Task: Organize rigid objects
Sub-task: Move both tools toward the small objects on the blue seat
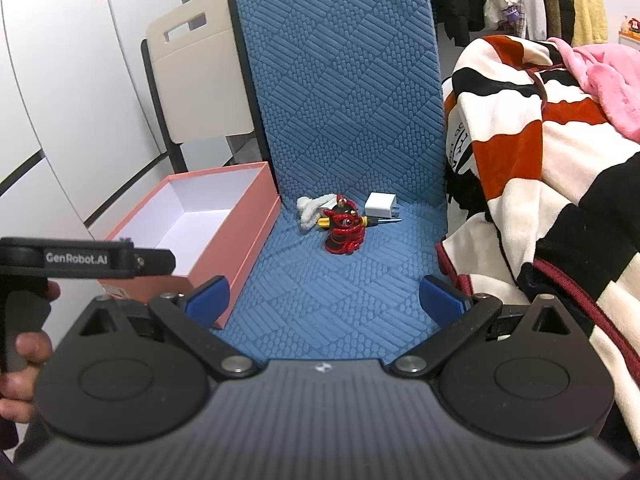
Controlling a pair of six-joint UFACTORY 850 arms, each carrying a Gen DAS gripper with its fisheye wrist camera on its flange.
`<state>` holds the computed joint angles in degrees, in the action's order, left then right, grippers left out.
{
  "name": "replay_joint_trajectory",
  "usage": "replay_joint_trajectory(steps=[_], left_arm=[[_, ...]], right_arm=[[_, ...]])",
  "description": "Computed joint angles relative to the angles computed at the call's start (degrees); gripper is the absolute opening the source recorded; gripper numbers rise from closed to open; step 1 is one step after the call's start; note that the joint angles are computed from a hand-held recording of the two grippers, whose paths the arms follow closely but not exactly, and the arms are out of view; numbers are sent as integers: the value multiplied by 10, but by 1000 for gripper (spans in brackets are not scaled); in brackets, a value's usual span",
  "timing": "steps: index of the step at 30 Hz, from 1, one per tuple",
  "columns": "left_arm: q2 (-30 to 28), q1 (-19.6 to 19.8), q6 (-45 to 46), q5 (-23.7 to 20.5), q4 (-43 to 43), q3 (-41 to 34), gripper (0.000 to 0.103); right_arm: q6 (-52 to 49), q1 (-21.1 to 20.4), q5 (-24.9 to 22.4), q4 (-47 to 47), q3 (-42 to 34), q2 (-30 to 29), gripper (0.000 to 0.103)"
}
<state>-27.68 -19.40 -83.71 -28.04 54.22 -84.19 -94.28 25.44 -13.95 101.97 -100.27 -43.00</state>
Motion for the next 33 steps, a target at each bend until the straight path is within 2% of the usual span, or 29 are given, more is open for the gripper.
replay_joint_trajectory(steps=[4,7,14,19,25,33], left_arm=[[-21,4,18,1,-1,-22,103],[-35,12,41,13,-14,-40,103],[-52,26,25,39,34,-45,103],[-43,41,17,71,40,-18,103],[-18,56,-27,96,87,27,103],[10,69,-108,117,160,68,103]], right_arm=[[50,-2,-12,-65,-29,-21,103],[44,1,-3,-56,-41,-30,103],[-11,12,13,5,-50,-43,103],[-105,23,24,98,-34,-42,103],[-147,38,45,161,-30,-42,103],[-144,48,64,164,-45,-49,103]])
